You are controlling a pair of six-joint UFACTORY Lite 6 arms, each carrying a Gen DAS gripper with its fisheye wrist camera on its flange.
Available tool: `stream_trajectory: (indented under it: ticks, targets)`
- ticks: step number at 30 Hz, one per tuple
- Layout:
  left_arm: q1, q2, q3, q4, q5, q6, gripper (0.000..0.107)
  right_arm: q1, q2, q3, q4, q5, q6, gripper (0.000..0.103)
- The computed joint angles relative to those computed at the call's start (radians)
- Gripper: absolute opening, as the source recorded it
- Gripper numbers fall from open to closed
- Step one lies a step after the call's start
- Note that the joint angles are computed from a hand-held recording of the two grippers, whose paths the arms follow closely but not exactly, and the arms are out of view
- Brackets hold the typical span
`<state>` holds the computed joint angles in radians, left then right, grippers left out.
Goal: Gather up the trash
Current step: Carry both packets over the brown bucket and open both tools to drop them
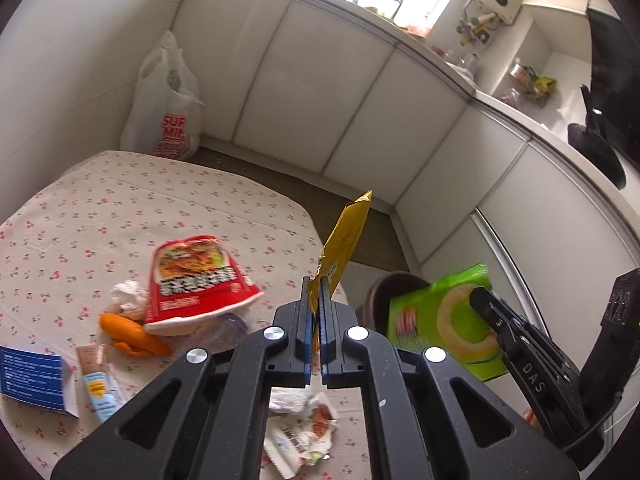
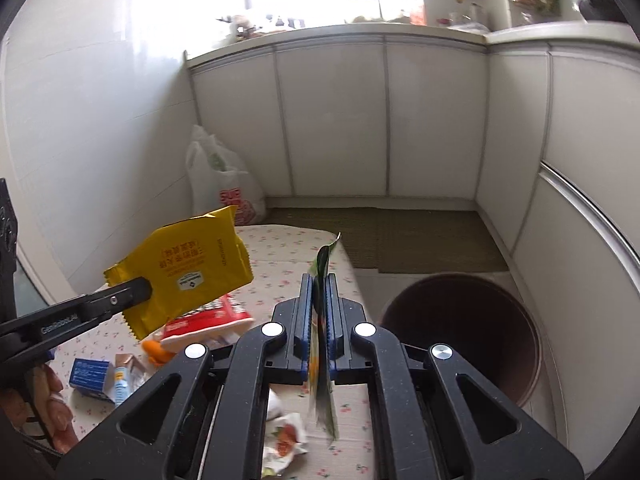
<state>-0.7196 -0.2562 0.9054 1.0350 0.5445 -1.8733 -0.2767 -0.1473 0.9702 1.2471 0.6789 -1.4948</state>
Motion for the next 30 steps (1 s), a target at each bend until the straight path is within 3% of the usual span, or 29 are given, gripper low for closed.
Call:
stream_trajectory:
  ticks: [9, 14, 16, 17, 18, 20, 24, 29, 30]
  targets:
    - [-0.029, 0.290, 0.253, -0.010, -0.054, 0.036, 0.002, -0.163, 0.289, 0.211, -0.023, -0.015, 0.076, 0.006]
    - [-0.038, 0.404, 0.351, -0.020, -0.088, 0.047, 0.003, -0.223, 0.477, 0.399, -0.143, 0.009, 0.269, 0.009]
    - [-0.035, 0.435, 0.373, -0.035, -0.103, 0.066, 0.003, -0.242, 0.531, 0.451, -0.193, 0.047, 0.336, 0.028]
    - [-0.035, 0.454, 0.392, -0.049, -0.105, 0.081, 0.003, -0.252, 0.547, 0.464, -0.198, 0.064, 0.355, 0.055]
    - [-0.035, 0.470, 0.407, -0.061, -0.109, 0.095, 0.003, -0.266, 0.553, 0.464, -0.180, 0.072, 0.369, 0.066]
    - [-0.034, 0.512, 0.450, -0.095, -0.119, 0.132, 0.003, -0.277, 0.559, 0.467, -0.163, 0.068, 0.380, 0.067]
    - [-0.038, 0.606, 0.556, -0.187, -0.123, 0.241, 0.004, -0.291, 0.536, 0.419, -0.119, -0.005, 0.371, 0.087]
    - [-0.037, 0.751, 0.722, -0.345, -0.124, 0.404, 0.005, -0.311, 0.526, 0.392, -0.098, -0.068, 0.391, 0.093]
    - [-0.035, 0.780, 0.758, -0.385, -0.118, 0.441, 0.010, -0.322, 0.539, 0.405, -0.102, -0.062, 0.403, 0.093]
